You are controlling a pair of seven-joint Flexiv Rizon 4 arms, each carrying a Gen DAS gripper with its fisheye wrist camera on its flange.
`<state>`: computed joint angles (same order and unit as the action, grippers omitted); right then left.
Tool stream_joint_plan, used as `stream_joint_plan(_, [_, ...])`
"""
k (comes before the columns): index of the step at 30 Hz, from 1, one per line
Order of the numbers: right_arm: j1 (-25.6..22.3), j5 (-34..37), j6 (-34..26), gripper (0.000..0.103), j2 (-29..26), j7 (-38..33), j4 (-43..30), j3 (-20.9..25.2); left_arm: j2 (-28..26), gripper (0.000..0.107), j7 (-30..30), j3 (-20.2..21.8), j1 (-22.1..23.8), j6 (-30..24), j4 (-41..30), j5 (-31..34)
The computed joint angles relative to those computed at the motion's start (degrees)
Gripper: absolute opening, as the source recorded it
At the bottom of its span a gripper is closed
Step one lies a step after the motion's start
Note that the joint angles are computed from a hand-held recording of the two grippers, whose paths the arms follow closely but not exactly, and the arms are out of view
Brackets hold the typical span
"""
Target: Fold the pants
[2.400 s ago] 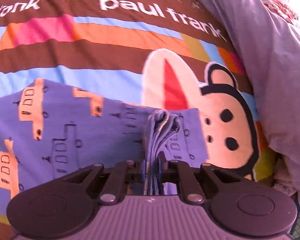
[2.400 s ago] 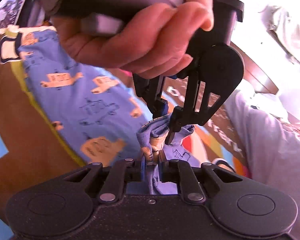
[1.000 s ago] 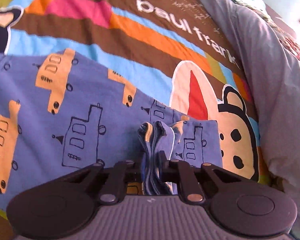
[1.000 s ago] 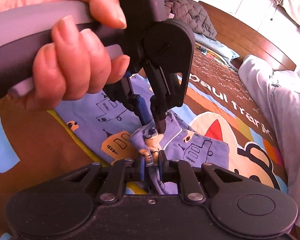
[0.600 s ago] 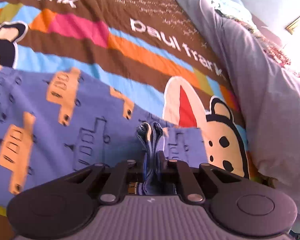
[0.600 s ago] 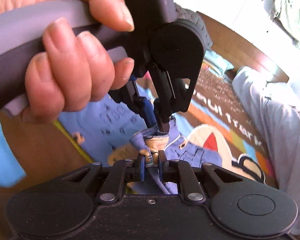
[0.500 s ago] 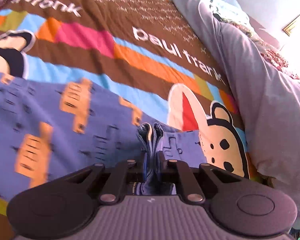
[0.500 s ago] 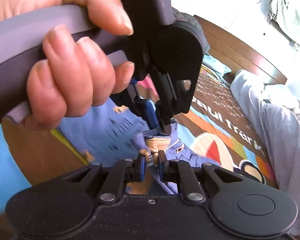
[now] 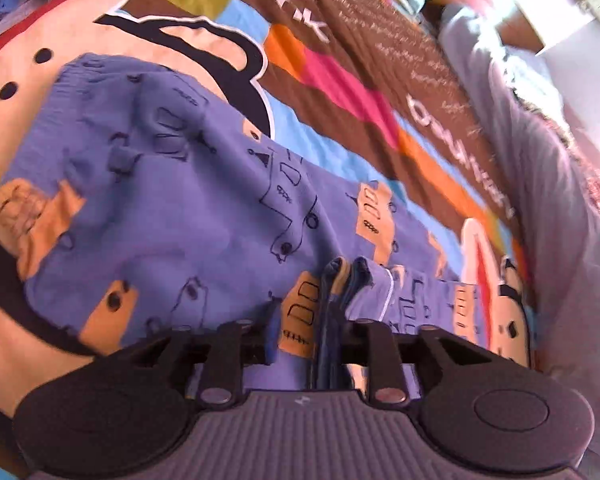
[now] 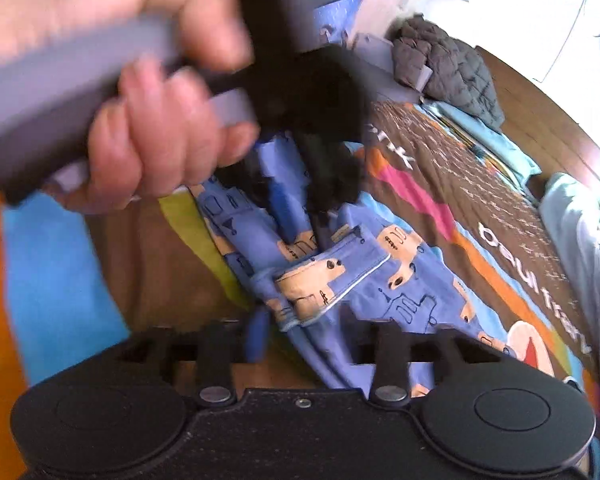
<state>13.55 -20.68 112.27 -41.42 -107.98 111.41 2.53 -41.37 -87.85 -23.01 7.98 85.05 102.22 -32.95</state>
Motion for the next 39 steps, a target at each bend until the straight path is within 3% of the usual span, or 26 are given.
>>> stream_joint_plan(1, [-2.9, -0.5, 1.2, 0.084, 0.5, -0.7, 0.6, 2.1, 0.3, 0.066, 1.3, -2.0, 1.1, 3.8, 1.9, 0.1])
stream_joint_plan(2, [-4.1, 0.9, 3.3, 0.094, 1.2, -2.1, 1.4, 2.3, 0.5, 0.076, 1.7, -3.2, 1.2, 9.5, 3.8, 1.2])
stream_joint_plan(3, [-3.8, 3.6, 6.3, 0.097, 1.6, -3.7, 1.8, 0.8, 0.6, 0.086, 1.1, -2.9, 0.3, 14.4, 5.1, 2.8])
stream_joint_plan(5, [-0.5, 6.1, 11.4, 0.102, 1.1, -2.2, 1.6, -6.5, -0.7, 0.088, -0.2, -0.1, -3.2, 23.2, 5.3, 7.4])
stream_joint_plan(6, [2.1, 7.6, 11.9, 0.102, 0.1, -0.8, 0.3, -11.2, -1.5, 0.088, -1.9, 2.7, -5.5, 24.6, 4.0, 11.5])
stream_joint_plan(7, [5.1, 12.0, 10.6, 0.102, -1.0, -1.5, -1.4, -15.2, -1.9, 0.088, -4.2, 7.3, -9.2, 23.1, 1.7, 14.5])
stream_joint_plan(8, [7.5, 19.1, 5.5, 0.102, -2.1, -4.5, -5.0, -17.5, -2.3, 0.088, -6.8, 12.0, -12.7, 20.3, -0.9, 17.8])
stream_joint_plan(10, [7.5, 24.6, -1.1, 0.102, -4.0, -4.9, -11.1, -17.9, -3.7, 0.088, -6.1, 21.3, -20.2, 14.1, -6.2, 19.8])
stream_joint_plan(12, [1.1, 17.0, -2.3, 0.102, -5.8, 2.5, -14.9, -12.2, -6.3, 0.088, -1.3, 30.7, -28.2, 12.8, -8.5, 15.1])
stream_joint_plan(14, [-3.9, 14.2, -5.5, 0.102, -8.2, 1.9, -19.4, -5.2, -8.7, 0.088, -4.0, 38.5, -33.0, 8.3, -10.7, 16.3])
stream_joint_plan(15, [-5.5, 9.6, -7.7, 0.102, -9.6, 4.9, -21.1, -3.7, -9.2, 0.089, -4.8, 39.9, -34.0, 6.1, -11.5, 15.2])
stream_joint_plan(17, [-4.5, 5.6, -10.9, 0.101, -12.6, 8.6, -24.1, -6.4, -8.9, 0.091, 0.4, 37.0, -33.2, 7.9, -10.3, 6.8])
stream_joint_plan(18, [-1.7, 8.8, -12.2, 0.101, -14.3, 7.7, -25.7, -10.6, -8.6, 0.091, 0.3, 35.8, -32.3, 7.4, -10.4, 6.9])
stream_joint_plan(21, [1.3, 13.1, -12.5, 0.101, -14.2, 15.9, -25.3, -16.8, -7.5, 0.091, -1.1, 33.9, -30.3, 7.9, -9.3, 9.3])
stream_joint_plan(23, [5.9, 16.2, -10.8, 0.101, -12.7, 20.5, -21.8, -23.8, -6.4, 0.091, -4.5, 33.1, -28.9, 8.6, -8.1, 13.6])
stream_joint_plan(24, [6.9, 16.7, -9.0, 0.101, -11.4, 21.2, -19.5, -25.0, -5.7, 0.091, -4.8, 32.7, -28.6, 9.1, -7.2, 13.7])
stream_joint_plan(27, [5.3, 15.1, -4.8, 0.102, -5.0, 19.2, -11.9, -20.3, -2.8, 0.093, -6.5, 28.6, -24.9, 10.4, -3.7, 16.1])
stream_joint_plan(29, [4.2, 14.4, -5.9, 0.102, -1.8, 16.3, -8.0, -16.8, -0.4, 0.094, -5.5, 24.0, -21.1, 12.5, 0.2, 14.7])
stream_joint_plan(31, [7.3, 11.9, -10.6, 0.102, -0.9, 17.8, -5.4, -19.3, 2.1, 0.096, -8.7, 20.5, -17.1, 14.5, 4.1, 17.2])
stream_joint_plan(32, [11.3, 12.4, -13.7, 0.102, -1.5, 18.6, -4.6, -23.4, 3.5, 0.097, -9.7, 19.5, -15.8, 15.3, 6.1, 17.2])
stream_joint_plan(35, [17.7, 16.6, -15.9, 0.099, -1.7, 26.7, -3.3, -29.6, 6.9, 0.099, -11.4, 15.4, -10.1, 20.7, 12.8, 17.7])
stream_joint_plan(36, [18.7, 17.1, -16.3, 0.099, -0.8, 28.8, -2.7, -30.3, 7.5, 0.099, -12.7, 16.1, -9.7, 22.6, 14.2, 18.4])
stream_joint_plan(39, [16.9, 15.3, -12.7, 0.1, 2.1, 29.5, -1.3, -26.5, 8.6, 0.102, -15.9, 19.1, -10.0, 28.6, 18.5, 16.6])
